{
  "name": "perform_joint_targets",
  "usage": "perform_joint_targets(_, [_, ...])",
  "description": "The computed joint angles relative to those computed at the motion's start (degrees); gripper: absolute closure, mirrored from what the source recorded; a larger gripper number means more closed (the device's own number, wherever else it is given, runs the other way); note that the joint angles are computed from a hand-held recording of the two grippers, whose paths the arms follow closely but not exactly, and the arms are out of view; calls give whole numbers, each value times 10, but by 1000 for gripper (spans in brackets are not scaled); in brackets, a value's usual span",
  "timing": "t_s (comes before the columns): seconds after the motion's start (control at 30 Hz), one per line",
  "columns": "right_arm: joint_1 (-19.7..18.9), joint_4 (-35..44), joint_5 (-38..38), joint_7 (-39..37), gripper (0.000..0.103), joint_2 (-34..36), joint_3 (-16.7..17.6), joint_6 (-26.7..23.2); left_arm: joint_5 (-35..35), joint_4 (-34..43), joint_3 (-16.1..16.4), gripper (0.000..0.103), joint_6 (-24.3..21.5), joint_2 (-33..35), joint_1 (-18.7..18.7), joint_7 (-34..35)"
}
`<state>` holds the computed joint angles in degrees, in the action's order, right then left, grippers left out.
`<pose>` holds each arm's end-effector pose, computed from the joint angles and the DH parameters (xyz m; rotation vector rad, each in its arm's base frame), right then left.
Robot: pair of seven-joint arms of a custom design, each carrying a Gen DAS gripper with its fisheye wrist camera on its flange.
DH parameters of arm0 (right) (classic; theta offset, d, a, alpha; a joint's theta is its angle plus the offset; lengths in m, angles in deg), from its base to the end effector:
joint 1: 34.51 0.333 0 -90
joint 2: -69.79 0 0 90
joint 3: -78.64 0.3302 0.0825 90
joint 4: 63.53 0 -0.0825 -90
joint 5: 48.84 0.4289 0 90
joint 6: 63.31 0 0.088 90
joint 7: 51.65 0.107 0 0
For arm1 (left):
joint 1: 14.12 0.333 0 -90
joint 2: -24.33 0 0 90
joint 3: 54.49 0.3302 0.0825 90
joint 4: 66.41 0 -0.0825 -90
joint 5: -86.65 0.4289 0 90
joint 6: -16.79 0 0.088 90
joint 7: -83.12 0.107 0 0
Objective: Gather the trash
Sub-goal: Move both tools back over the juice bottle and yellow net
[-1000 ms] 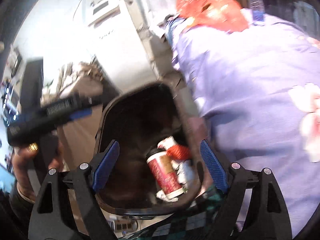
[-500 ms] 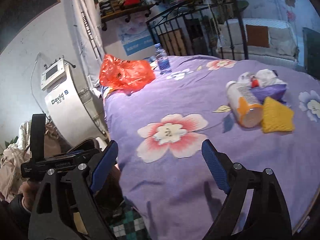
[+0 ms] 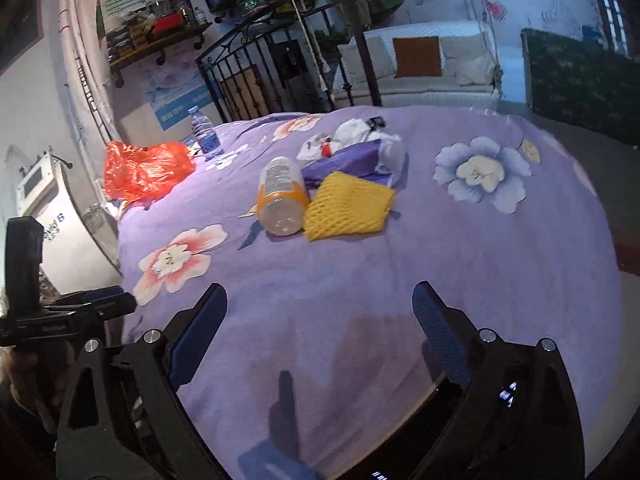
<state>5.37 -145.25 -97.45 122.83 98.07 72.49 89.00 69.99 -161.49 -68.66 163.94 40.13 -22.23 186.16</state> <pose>0.6381 0.4731 0.4873 -1.3933 1.7628 -0.6096 0.6862 -0.2554 0.5228 -1.5526 2.3219 -0.9745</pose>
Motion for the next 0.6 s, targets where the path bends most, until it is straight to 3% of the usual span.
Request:
perform_joint_targets(0.1, [22,1,-70,34,10,-7,-29,-36,28,28,3,17,-11,22,-15,-17])
perform_joint_targets(0.23, [-5,-34,-87,106,10,-30,-20,15,41,62,0,17,-31,46,-21,-28])
perform_joint_targets(0.33, [-55,-48,-17,51,9,-26,19,98,48,85,-2,17,-48,62,-24,-33])
perform_joint_targets(0.4, [-56,-39,17,20,9,-15,20,88,52,102,-4,17,-60,74,-28,-36])
perform_joint_targets(0.47, [-6,-22,-19,42,9,-14,-29,8,59,117,-4,17,-67,86,-33,-38])
perform_joint_targets(0.53, [17,-31,-126,131,9,-28,-60,20,69,129,-2,17,-68,95,-38,-42])
perform_joint_targets(0.6, [-3,-30,-132,147,9,-31,-49,45,77,154,0,17,-77,112,-43,-49])
